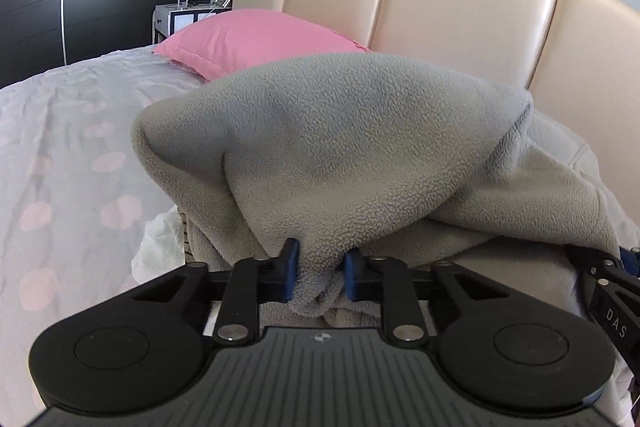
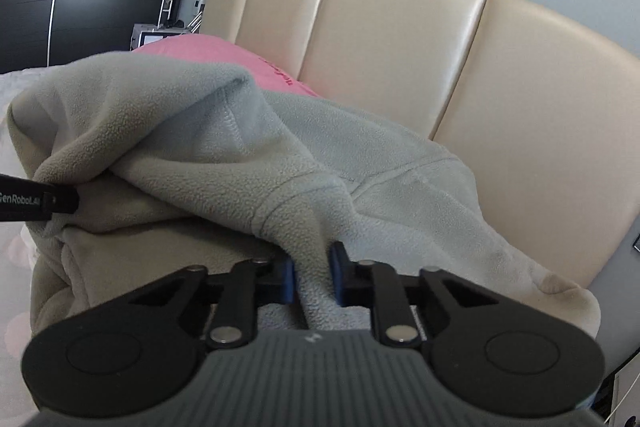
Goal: Fold clothes
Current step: 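Grasp the beige hoodie fabric with the left gripper while the right gripper grasps another edge, then lift the hoodie with both grippers and pull it off the white clothes pile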
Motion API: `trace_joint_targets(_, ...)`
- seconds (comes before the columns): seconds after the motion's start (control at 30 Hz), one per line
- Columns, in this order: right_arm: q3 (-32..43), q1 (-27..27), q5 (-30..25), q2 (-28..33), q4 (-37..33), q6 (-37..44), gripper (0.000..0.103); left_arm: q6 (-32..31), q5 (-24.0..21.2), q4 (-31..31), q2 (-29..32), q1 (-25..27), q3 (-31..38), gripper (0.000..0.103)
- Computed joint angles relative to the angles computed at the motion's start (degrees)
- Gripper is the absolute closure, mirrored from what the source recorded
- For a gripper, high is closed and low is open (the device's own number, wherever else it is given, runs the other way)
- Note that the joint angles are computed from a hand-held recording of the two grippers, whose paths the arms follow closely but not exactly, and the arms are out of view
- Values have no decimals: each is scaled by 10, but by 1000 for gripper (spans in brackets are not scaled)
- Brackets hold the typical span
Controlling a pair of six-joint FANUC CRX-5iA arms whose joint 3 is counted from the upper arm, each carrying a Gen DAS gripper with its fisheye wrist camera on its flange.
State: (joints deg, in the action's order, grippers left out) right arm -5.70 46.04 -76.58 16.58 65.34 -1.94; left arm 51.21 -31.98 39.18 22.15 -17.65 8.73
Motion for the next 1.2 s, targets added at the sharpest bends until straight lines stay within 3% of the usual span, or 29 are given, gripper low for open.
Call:
trace_joint_targets(0.13,7,10,-8,-7,23,0,95,-17,46,-7,-43,1,-29,90)
trace_joint_targets(0.27,39,34,-19,-10,26,15,96,22,50,-47,-93,23,-40,91)
trace_joint_targets(0.5,116,94,-25,-1,57,95,96,31,59,-80,-209,97,-103,91)
trace_joint_targets(0.8,263,172,92,60,61,167,96,58,56,-115,-330,237,-133,95)
trace_joint_targets(1.0,384,203,209,127,-45,263,96,96,11,-194,-382,333,-150,95)
trace_joint_targets(1.1,451,218,223,166,-151,334,96,84,-24,-205,-406,386,-182,95)
trace_joint_targets(1.2,503,228,199,209,-213,377,96,49,-53,-196,-427,435,-226,95)
